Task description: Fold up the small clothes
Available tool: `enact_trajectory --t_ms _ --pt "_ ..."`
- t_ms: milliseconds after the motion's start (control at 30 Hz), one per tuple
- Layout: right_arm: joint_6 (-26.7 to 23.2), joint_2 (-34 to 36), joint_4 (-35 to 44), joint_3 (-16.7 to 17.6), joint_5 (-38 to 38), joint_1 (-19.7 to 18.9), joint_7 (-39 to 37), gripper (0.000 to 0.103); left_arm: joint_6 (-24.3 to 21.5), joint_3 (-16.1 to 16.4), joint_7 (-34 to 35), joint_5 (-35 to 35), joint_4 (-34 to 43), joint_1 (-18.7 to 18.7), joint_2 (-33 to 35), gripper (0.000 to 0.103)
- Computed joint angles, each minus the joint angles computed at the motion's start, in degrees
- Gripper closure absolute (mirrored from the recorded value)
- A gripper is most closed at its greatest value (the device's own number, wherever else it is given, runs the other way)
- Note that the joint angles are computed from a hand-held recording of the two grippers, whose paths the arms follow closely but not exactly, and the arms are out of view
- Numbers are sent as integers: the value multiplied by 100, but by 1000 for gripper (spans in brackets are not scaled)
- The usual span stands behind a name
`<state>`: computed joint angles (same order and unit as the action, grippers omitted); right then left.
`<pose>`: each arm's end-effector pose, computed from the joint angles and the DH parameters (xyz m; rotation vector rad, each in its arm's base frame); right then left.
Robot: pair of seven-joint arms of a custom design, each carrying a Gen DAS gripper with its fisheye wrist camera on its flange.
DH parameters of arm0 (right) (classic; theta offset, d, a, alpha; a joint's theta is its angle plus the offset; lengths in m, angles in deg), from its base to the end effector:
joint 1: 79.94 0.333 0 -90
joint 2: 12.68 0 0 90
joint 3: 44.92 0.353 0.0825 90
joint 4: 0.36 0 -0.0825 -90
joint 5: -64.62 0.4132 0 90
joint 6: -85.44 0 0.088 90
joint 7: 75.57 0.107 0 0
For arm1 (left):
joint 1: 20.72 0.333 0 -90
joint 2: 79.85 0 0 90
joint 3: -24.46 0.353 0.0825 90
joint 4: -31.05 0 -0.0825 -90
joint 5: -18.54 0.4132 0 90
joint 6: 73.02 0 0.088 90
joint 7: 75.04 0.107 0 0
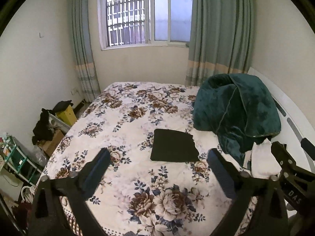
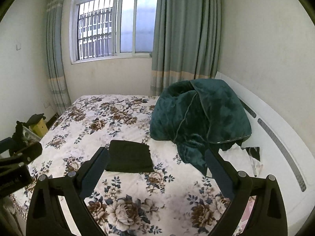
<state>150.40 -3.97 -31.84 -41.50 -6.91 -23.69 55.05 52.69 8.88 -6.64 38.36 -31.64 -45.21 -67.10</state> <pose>0.3141 0.2716 1.0361 -1.2221 2.0855 -1.2305 0.5439 -0.3962 0.8479 -1.3946 2.0087 -1.0222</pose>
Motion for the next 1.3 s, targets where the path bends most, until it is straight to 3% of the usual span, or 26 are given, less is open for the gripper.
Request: enact_trajectory --t_ms 167,300,767,1300 --pt "37 -266 -355 155 182 -190 102 0 -48 16 -201 132 -69 -48 -64 0" --pt "172 -600 -831 377 446 -566 221 0 -145 6 -280 223 -98 -82 -93 0" --pt "427 -944 -1330 1144 860 -1631 257 0 -348 -2 -412 409 -42 -146 -101 0" --pt "645 -1145 -1625 1379 1203 -2193 220 0 -391 1 -318 419 103 -206 -32 0"
